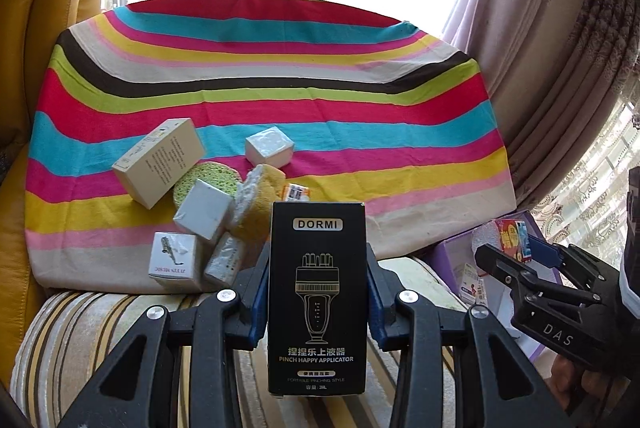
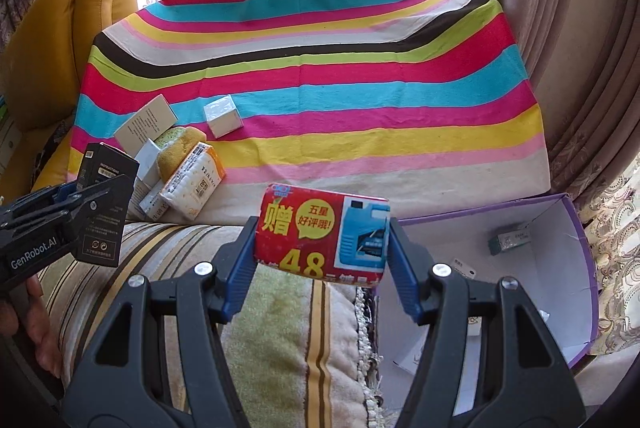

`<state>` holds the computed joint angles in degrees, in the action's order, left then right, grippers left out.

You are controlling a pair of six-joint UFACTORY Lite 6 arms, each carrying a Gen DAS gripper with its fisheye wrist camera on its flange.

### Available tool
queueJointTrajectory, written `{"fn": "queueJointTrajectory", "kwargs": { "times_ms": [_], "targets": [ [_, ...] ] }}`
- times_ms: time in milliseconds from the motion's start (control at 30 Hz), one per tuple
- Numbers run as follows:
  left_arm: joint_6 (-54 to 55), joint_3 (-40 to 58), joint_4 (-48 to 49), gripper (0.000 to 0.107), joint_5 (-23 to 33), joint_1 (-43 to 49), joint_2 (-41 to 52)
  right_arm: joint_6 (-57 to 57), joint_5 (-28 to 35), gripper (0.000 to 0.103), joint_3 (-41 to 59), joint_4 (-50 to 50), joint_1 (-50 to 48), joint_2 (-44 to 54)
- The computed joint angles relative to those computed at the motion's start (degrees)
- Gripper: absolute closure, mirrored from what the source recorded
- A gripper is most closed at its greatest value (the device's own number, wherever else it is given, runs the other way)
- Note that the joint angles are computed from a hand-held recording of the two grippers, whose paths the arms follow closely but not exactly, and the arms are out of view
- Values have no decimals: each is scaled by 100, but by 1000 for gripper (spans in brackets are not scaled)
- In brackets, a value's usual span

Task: Organize objects
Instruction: 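Carry the DORMI box and red printed box over the storage bin, then open left tool over the bin while right releases the red box inside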

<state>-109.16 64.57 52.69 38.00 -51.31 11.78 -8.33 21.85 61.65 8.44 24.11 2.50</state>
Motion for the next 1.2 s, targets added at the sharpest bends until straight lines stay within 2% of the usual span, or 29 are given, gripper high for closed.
{"fn": "queueJointTrajectory", "kwargs": {
  "times_ms": [400, 833, 1067, 1200],
  "targets": [
    [1593, 2186, -904, 67, -259, -123, 1654, -1334, 5, 39, -473, 914, -1395, -280],
    [3728, 5033, -2458, 66, -63, -210, 3605, -1944, -227, 39, -604, 948, -2752, -171],
    [4676, 6581, -3219, 66, 119, -229, 4591, -2091, -258, 38, -481, 1008, -3066, -126],
    [4871, 6908, -3385, 62, 60, -224, 4781, -2212, -233, 37, -427, 1115, -3157, -83]
  ]
}}
